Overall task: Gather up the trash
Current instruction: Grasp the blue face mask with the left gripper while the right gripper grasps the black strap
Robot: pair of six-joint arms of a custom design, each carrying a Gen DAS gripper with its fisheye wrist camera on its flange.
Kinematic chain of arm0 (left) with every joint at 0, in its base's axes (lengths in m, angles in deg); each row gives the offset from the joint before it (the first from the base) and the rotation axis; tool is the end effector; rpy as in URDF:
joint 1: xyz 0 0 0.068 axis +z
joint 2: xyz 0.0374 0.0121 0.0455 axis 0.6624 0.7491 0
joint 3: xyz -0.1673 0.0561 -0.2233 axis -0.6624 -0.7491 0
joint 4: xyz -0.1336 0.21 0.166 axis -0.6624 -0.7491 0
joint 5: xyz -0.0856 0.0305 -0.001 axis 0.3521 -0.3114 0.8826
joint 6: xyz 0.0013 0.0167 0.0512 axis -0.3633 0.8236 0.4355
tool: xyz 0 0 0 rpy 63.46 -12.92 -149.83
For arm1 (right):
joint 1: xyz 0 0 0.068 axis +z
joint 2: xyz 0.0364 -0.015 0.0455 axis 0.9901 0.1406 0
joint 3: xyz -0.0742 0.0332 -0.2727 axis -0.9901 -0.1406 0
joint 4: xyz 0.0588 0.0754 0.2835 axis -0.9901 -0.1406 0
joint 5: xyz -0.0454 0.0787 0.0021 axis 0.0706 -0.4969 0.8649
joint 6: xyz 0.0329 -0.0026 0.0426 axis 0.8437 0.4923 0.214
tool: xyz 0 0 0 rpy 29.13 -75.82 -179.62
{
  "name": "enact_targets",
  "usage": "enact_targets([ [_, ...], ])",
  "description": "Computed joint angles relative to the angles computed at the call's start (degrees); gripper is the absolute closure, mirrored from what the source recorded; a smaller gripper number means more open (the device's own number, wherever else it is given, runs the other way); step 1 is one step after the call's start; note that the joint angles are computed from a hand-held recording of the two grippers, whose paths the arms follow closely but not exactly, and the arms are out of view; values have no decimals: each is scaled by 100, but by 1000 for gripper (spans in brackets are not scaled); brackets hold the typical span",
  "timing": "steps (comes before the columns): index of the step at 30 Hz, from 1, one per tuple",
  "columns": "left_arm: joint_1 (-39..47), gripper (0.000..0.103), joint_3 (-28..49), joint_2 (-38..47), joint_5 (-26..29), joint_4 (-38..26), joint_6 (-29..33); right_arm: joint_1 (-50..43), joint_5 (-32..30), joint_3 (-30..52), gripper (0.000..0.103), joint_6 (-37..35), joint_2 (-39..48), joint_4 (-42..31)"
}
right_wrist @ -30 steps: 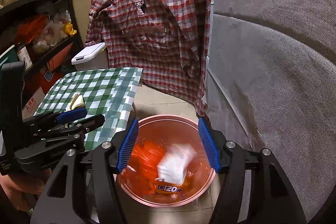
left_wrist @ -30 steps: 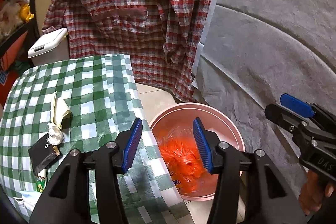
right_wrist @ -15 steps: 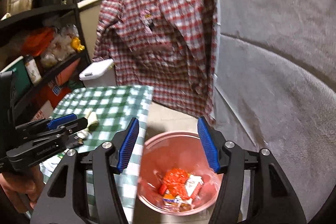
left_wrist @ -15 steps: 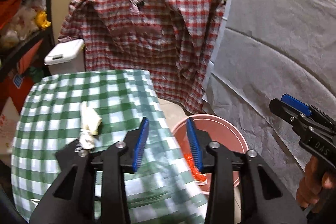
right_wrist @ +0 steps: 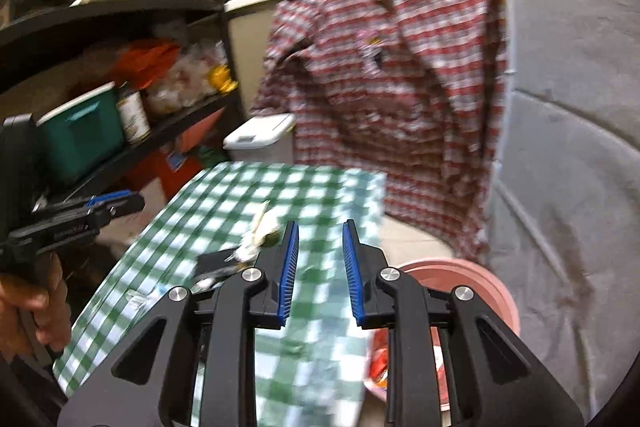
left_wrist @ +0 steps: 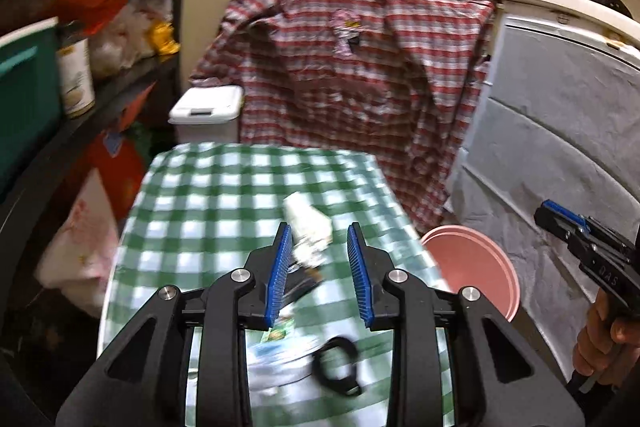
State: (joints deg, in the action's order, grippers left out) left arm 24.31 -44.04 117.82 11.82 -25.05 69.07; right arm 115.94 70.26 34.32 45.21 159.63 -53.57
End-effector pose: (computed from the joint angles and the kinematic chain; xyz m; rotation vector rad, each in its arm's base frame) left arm 0.2567 -0.0727 0.2158 -0.1153 2.1705 -0.1544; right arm 0.2762 0.1825 0.2215 -0.3689 2.0635 0.3743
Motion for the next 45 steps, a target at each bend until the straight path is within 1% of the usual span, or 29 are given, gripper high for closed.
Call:
enact_targets([
  [3, 406, 74, -190, -56, 418, -78, 177, 380, -45, 127, 80, 72, 390, 1],
  [6, 630, 74, -333, 7, 724, -99, 342, 663, -123, 358, 80, 126, 900, 1],
  [10, 850, 74, -465, 334, 1064, 6, 492, 863, -272, 745, 79, 215, 1545, -74],
  [13, 892, 74, -565, 525, 1144, 115, 538, 964, -414, 1077, 78, 193, 2002, -228],
  [17, 923, 71, -583, 892, 1250, 220, 648, 1035, -634, 1487, 71, 140, 2509, -482],
  [19, 947, 61, -571, 1081, 1260, 282, 685, 1047, -790, 1702, 65, 114, 2742, -690],
  [20, 975, 58, -565, 1153, 1282, 305, 695, 1047, -836, 1780, 62, 99, 2823, -772],
  [21, 1015, 55, -543, 1256, 1334, 336, 693, 1053, -865, 1867, 62, 86, 2925, -861],
  [25, 1132, 53, -441, 1544, 1516, 359, 676, 1024, -1031, 2168, 61, 68, 3245, -1257],
  [27, 1154, 53, -380, 1708, 1619, 348, 690, 995, -1067, 2253, 59, 94, 3347, -1345],
  [29, 1079, 53, -322, 1852, 1552, 337, 719, 971, -1095, 2278, 59, 99, 3371, -1382],
  [33, 991, 53, -273, 1965, 1631, 309, 775, 933, -1210, 2372, 60, 95, 3471, -1487],
  [34, 993, 55, -263, 1980, 1654, 298, 802, 938, -1208, 2405, 61, 75, 3503, -1538],
  [35, 962, 58, -249, 1988, 1627, 268, 835, 942, -1212, 2428, 64, 55, 3530, -1575],
  [36, 932, 67, -228, 1994, 1576, 222, 851, 947, -1221, 2440, 69, 33, 3547, -1607],
  [37, 931, 75, -215, 1991, 1573, 202, 854, 958, -1198, 2447, 71, 8, 3556, -1630],
  [38, 943, 79, -224, 1947, 1615, 192, 849, 966, -1171, 2451, 78, -13, 3560, -1635],
  [39, 943, 85, -243, 1882, 1615, 186, 850, 970, -1153, 2442, 87, -43, 3547, -1643],
  [41, 924, 90, -252, 1796, 1564, 177, 842, 958, -1151, 2403, 94, -66, 3504, -1632],
  [42, 927, 94, -264, 1716, 1571, 167, 821, 946, -1161, 2373, 97, -101, 3460, -1627],
  [45, 909, 99, -255, 1584, 1568, 152, 779, 939, -1045, 2237, 100, -149, 3286, -1512],
])
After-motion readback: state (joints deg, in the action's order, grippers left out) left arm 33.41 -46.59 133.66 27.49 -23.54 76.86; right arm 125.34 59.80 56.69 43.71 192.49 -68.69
